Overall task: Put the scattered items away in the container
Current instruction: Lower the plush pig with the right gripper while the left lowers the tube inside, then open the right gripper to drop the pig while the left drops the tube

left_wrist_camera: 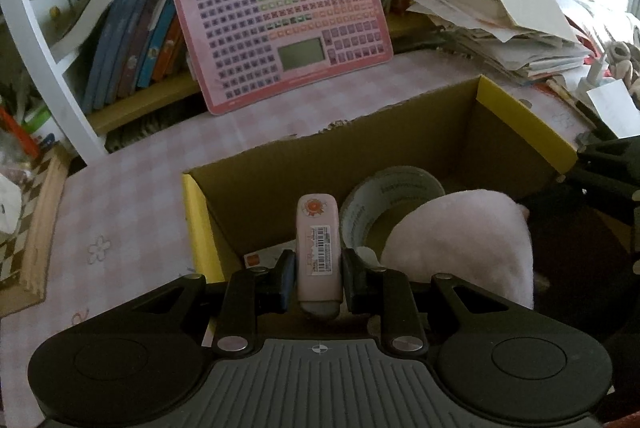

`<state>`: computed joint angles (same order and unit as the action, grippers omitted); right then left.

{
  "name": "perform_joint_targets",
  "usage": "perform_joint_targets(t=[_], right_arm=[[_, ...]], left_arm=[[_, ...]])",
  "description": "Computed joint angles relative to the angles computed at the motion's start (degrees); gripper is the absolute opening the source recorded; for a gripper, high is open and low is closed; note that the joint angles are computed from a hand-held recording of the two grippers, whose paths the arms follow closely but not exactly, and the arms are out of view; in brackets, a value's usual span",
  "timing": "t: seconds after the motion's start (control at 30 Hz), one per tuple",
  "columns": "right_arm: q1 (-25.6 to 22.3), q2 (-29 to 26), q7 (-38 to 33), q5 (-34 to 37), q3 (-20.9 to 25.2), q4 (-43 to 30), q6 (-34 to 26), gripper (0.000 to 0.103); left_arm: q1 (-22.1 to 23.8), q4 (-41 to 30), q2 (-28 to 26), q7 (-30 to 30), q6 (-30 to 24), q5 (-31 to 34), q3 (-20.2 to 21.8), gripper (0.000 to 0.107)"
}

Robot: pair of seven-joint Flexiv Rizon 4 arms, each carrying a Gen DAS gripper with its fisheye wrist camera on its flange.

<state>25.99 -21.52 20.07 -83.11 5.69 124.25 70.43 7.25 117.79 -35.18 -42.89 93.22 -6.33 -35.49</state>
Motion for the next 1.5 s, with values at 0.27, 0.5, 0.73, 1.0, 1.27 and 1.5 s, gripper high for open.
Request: perform_joint_targets(t=[0.27, 0.5, 0.73, 1.0, 1.27, 1.5], right_arm=[[-0.17, -0.22, 0.12, -0.18, -0.04, -0.14, 0.3, 0.087], [-0.51, -0.09, 3.67, -3.97, -0.29, -0.26, 0.39, 0.087], [-2.36, 1.7, 11.1, -9.91, 1.14, 0.89, -0.48, 0.091], [-2.39, 6.65, 16.14, -12.2, 3.66, 3.82, -6.47, 0.091], [-0.17, 11.56, 22.35, -11.5, 6.13, 6.58, -14.62, 0.091], [3.73, 13.21, 24.68, -6.9, 8.38, 7.26, -21.98, 0.091]], left_arm=[[-1.5, -0.2, 0.29, -0.09, 0.26, 0.29, 1.74, 0.024], [-1.03, 1.13, 0.12, -2.46, 4.68, 2.01, 1.77, 0.039], [4.57, 4.69, 0.86, -6.81, 10.92, 8.8, -3.02, 0.073], [10.76, 7.98, 2.29, -13.47, 16.14, 17.11, -7.85, 0.085], [19.42, 11.17, 4.5, -22.51, 18.94, 23.68, -13.7, 0.091], [28.2, 14.71, 5.89, -28.41, 20.93, 29.44, -19.17, 0.095]])
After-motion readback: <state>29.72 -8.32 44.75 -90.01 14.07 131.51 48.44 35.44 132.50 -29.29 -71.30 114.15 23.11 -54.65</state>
